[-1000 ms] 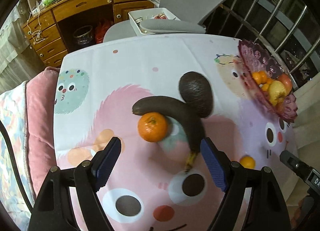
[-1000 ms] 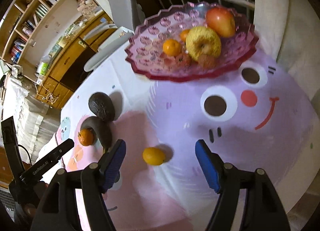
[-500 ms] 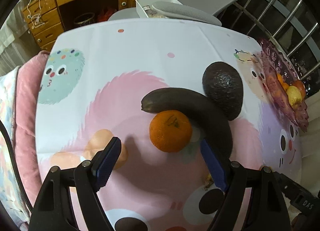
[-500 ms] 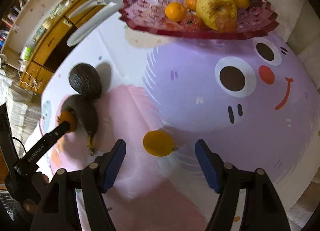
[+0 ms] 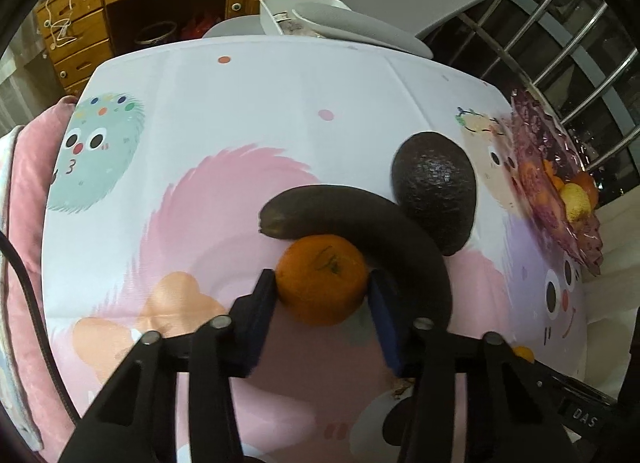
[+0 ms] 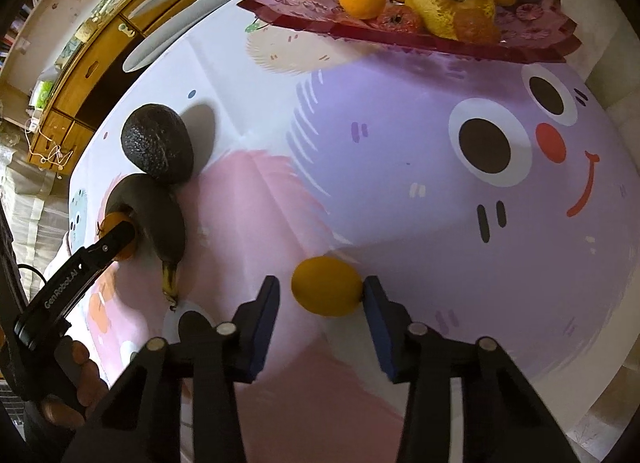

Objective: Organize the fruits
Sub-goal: 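Grasp the tangerine with the left tool while the right tool grasps the yellow kumquat, then carry the tangerine to the bowl with the left tool while the right tool carries the kumquat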

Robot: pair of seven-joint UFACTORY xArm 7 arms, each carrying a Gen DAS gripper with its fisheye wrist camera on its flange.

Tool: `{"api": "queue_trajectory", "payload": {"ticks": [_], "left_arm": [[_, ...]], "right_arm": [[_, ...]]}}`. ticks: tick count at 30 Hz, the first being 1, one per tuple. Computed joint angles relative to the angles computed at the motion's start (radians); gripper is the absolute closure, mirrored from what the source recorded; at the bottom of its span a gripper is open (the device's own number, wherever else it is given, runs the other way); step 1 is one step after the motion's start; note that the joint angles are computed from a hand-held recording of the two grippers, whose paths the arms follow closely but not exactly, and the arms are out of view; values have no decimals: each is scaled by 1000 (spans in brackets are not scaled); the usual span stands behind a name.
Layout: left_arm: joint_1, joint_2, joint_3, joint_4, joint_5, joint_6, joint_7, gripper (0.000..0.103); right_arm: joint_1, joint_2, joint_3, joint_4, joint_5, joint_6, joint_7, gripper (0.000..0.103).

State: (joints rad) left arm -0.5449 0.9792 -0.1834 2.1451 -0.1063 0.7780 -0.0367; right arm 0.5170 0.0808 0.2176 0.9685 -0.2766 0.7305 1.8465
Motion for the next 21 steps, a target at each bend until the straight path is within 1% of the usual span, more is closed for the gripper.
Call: {"api": "queue_trajectory", "payload": {"ticks": [1, 5, 10, 15, 21], "left_arm": [[-3, -4, 3, -6, 4, -5, 2, 59], [-1, -32, 4, -45, 12, -26, 15, 59], [13, -115, 0, -160, 18, -81, 28, 59], [33, -187, -21, -250, -2, -96, 29, 59], [44, -283, -45, -353, -31, -106, 24, 59]], "right_arm": [[0, 0, -1, -2, -3, -1, 7, 66], [2, -6, 0, -12, -20, -12, 32, 66], [8, -5, 3, -23, -45, -50, 71, 67], [14, -18, 11, -52, -30, -119, 89, 67], [20, -58, 26, -81, -3, -146, 72, 67]]}}
